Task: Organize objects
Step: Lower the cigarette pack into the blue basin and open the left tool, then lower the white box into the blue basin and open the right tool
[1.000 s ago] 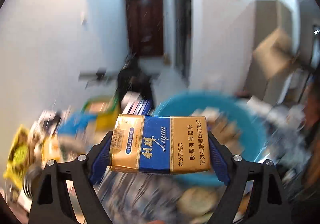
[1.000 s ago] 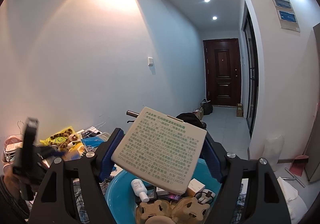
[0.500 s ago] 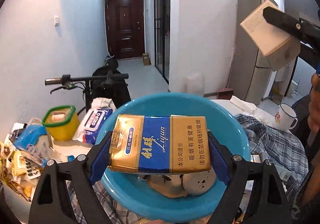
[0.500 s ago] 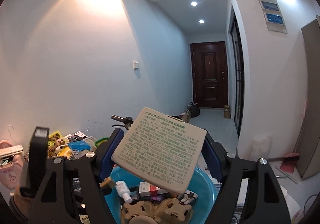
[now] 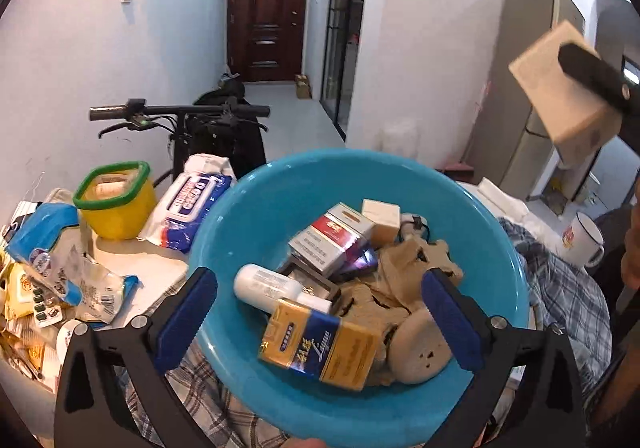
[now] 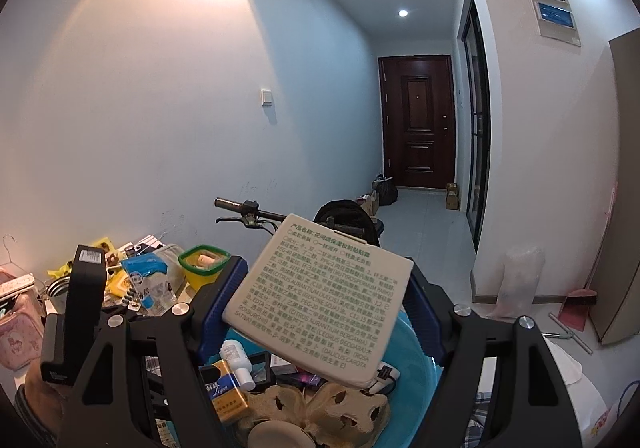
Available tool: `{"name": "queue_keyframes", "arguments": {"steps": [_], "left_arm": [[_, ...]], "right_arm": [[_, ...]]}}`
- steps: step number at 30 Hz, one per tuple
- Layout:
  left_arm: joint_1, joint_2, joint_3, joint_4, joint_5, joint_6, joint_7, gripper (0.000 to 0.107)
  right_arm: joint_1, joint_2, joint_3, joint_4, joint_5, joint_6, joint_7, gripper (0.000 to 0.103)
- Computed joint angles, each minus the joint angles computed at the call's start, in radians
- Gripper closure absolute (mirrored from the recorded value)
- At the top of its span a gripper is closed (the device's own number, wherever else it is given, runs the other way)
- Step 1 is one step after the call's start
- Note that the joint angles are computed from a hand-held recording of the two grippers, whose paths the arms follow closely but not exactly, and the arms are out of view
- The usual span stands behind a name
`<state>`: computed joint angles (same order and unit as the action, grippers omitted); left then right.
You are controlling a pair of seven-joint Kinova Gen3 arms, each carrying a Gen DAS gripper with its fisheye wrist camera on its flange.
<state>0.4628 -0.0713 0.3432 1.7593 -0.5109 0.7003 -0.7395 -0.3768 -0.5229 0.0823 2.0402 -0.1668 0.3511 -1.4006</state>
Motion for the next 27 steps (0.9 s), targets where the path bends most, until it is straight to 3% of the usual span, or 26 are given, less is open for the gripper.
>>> {"name": "queue_keyframes", "arguments": {"steps": [4,12,23,27], "left_arm": [[-0.013,-0.035,-0.002,0.019,0.001,-0.028,0.018,0.005],[-0.062,-0.086,0.058,0.027,-0.055,-0.043,0.089,0.004],[-0.111,-0.099,0.102,0.024,-0.056,-0.034,0.097,0.004],[-0.115,-0.102,0.101,0.024,-0.045,-0.032,0.095,0.004]], "right_arm": [[0.007,0.012,-0.015,-0.010,0.008,0.012,-0.002,0.028],[0.051,0.016,-0.042,-0.033,0.028,0.057,-0.008,0.028],[0.016,0.006,0.042,-0.057,-0.020,0.111,0.041,0.028],[0.037,0.007,0.023,-0.060,-0.019,0.120,0.045,0.028]]}}
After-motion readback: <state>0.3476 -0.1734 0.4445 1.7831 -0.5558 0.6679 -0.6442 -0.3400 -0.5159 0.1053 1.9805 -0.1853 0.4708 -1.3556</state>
